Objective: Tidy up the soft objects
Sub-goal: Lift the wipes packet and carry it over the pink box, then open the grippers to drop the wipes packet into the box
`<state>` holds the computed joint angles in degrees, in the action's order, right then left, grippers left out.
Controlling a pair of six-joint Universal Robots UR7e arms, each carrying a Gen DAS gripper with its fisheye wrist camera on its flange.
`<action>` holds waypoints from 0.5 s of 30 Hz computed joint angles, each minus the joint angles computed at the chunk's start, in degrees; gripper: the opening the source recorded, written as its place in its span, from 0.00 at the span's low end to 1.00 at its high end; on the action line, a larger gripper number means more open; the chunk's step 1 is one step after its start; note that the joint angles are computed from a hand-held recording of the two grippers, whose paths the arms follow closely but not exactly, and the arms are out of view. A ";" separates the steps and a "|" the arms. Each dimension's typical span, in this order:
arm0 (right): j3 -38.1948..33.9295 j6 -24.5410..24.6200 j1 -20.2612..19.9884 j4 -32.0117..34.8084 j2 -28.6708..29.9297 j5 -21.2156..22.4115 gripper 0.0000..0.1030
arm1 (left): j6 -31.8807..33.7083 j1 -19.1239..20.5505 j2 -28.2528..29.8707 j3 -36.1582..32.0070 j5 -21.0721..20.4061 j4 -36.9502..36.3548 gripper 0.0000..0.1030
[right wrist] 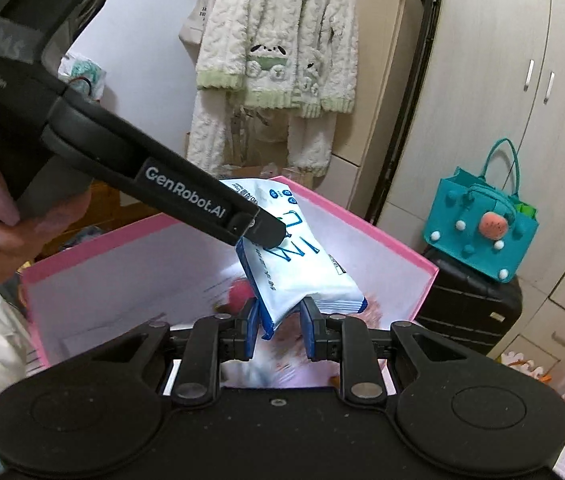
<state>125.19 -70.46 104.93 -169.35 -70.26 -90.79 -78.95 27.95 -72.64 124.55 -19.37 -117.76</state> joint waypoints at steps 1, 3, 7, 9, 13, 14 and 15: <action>-0.89 0.44 0.14 0.08 0.69 -0.18 0.26 | 1.12 0.58 0.25 -0.31 0.14 -0.91 0.47; -3.09 1.02 0.61 1.07 2.35 -1.13 0.25 | 2.74 2.12 1.08 -1.69 0.33 -1.30 0.47; -6.87 -0.45 1.54 1.27 6.57 -4.27 0.25 | 3.34 4.61 2.62 -3.88 0.06 -0.11 0.49; -7.95 -0.64 1.82 0.05 8.54 -6.04 0.25 | 3.96 5.02 2.30 -2.96 -0.31 -3.33 0.52; -8.09 -0.97 1.62 -1.29 9.71 -8.03 0.26 | 5.21 4.38 1.38 -0.90 -1.58 -6.54 0.53; -7.46 -1.28 1.45 -2.25 9.49 -8.09 0.26 | 3.87 3.85 1.11 -0.85 -1.69 -4.25 0.53; -6.79 -1.87 1.22 -3.23 9.16 -7.76 0.26 | 2.81 3.36 0.87 -0.80 -1.66 -2.32 0.53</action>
<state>118.40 -72.34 106.15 -172.58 -61.11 -98.54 -76.14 31.31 -71.76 123.75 -21.03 -120.07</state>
